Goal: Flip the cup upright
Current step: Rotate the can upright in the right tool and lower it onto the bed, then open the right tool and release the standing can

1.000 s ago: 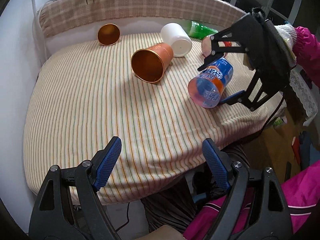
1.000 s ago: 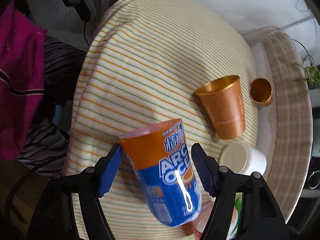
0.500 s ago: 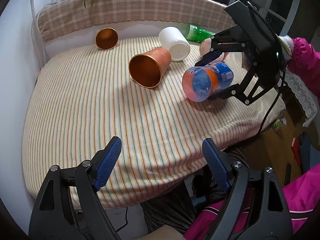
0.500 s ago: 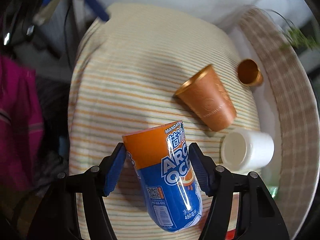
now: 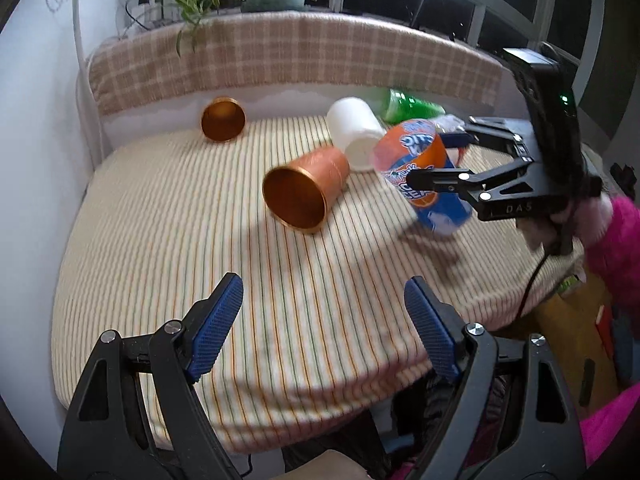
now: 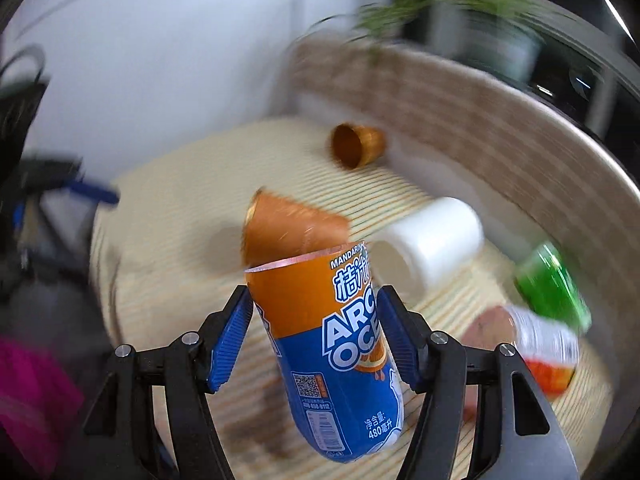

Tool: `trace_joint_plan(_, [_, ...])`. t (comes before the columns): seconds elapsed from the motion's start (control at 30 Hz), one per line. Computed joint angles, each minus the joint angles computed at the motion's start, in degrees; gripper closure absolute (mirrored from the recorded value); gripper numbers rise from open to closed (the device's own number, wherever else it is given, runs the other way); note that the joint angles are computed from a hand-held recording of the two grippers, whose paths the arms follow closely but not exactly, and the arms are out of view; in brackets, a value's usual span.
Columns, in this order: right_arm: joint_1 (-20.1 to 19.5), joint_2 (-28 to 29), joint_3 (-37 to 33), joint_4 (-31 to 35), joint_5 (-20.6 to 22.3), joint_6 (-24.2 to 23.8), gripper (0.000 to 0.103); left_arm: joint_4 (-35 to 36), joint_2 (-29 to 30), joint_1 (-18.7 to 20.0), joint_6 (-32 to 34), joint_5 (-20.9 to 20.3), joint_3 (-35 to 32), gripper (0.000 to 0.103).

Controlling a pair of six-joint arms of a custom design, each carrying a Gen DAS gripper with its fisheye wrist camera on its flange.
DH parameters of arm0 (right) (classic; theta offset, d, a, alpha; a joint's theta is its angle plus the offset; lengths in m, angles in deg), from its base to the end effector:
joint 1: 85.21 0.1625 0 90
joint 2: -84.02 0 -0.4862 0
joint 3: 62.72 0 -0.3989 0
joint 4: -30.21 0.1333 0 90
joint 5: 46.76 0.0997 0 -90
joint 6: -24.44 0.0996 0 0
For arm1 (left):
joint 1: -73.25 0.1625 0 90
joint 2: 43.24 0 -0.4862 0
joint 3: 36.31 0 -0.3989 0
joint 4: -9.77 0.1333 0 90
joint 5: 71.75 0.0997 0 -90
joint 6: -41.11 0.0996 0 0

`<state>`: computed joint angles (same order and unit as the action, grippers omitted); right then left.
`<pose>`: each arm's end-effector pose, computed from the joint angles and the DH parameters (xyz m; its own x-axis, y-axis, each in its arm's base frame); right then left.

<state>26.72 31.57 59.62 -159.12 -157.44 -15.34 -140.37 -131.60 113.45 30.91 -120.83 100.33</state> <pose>0.3024 -0.4885 0.1412 -0.5087 -0.6617 0.5508 -0.8467 0.5003 -0.1809 -0.1716 -0.4049 0.2976 -0.7136 0.3706 -0.5945 0.6311 0.7085 -0.3158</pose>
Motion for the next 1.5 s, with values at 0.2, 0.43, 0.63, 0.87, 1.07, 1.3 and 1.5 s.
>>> trace_joint_plan(0.2, [0.2,2.5,2.5,-15.4,-0.9,13.7,0.04,-3.4,2.2,-1.1,2.0,1.1,0.4,0.018])
trace_joint_plan(0.43, [0.4,5.1,4.6,-27.3,-3.3,24.2,0.041,-7.0,3.2,-1.3,3.2,-0.4,0.8,0.018])
trace_joint_plan(0.63, [1.0,5.8,5.4,-30.9,-5.4,23.3,0.041,-7.3,2.4,-1.0,3.3,-1.1,1.1,0.018])
trace_joint_plan(0.87, [1.8,5.7,5.0,-31.8,-7.1,22.2,0.042,-7.2,1.7,-0.7,2.6,-0.9,1.3,0.018])
trace_joint_plan(1.07, [1.8,6.7,4.6,-33.8,-8.8,20.8,0.042,-7.8,1.6,-0.9,3.3,-1.3,1.6,0.018])
trace_joint_plan(1.3, [2.0,6.9,5.9,-34.3,-9.4,20.0,0.037,-7.6,1.5,-1.3,3.3,-1.6,1.7,0.018])
trace_joint_plan(1.5, [2.7,7.0,6.2,-33.5,-10.7,19.8,0.036,-8.1,1.3,-1.7,3.4,-1.7,2.0,0.018])
